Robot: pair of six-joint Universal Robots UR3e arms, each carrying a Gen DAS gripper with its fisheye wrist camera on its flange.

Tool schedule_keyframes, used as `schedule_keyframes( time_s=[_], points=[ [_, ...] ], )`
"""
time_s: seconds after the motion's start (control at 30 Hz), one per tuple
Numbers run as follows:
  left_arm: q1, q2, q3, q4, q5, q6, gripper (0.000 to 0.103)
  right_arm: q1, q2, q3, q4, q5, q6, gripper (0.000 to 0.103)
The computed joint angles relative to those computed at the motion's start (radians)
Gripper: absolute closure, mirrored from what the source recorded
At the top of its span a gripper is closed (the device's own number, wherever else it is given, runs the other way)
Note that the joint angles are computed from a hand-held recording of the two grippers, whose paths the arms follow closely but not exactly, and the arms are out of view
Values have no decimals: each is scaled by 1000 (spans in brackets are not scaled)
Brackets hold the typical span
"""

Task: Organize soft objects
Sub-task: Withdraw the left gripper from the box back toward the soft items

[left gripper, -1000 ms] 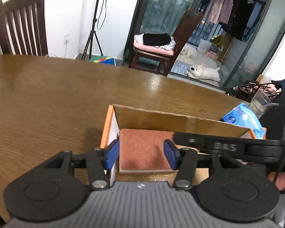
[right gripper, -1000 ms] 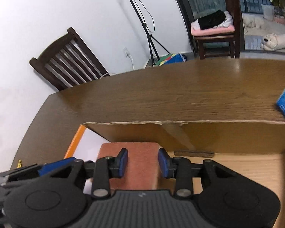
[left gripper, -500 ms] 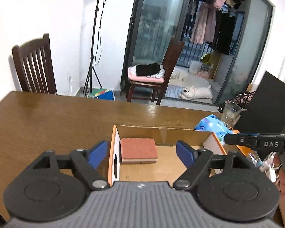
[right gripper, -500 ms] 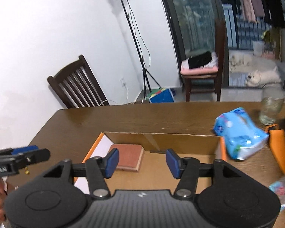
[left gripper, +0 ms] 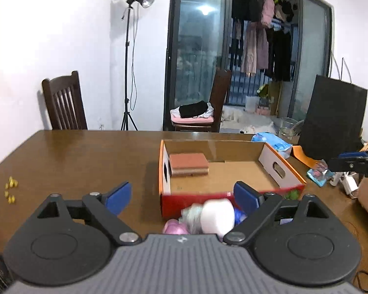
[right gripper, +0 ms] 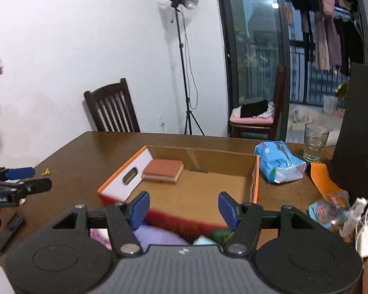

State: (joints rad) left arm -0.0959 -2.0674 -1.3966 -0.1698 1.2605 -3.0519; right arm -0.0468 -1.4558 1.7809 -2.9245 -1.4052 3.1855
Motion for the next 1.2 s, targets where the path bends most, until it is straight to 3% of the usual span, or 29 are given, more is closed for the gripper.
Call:
schedule_keyframes(
  time_s=[0.1, 0.2, 0.43, 0.53, 0.63, 0.8, 1.0, 1.2],
  points=[
    [33, 82, -260, 225, -36, -14, 6, 37, -92, 182, -129, -12, -13, 38],
    [32, 119, -477, 450, 17, 15, 6, 107, -133, 327, -278, -64, -25, 31],
    [87, 155, -953, 972, -17, 48, 0, 325, -41, 574, -703, -310, 102, 27],
    [100, 114, -1101, 1171, -7, 47, 0, 479, 74, 614, -861, -504, 168, 23],
    [137, 118, -1177, 1180, -96, 69, 0, 613, 181, 599, -915, -676, 226, 21],
    [91, 84, -1153, 1193, -77, 60, 0, 745, 316, 622, -1039, -795, 328, 21],
    [54, 88, -1134, 1154, -49, 53, 0, 750, 351, 619, -1044, -811, 341, 21],
    [15, 67, -1065, 1073, -23, 45, 0, 695, 373, 643, -1089, -757, 342, 22]
  ],
)
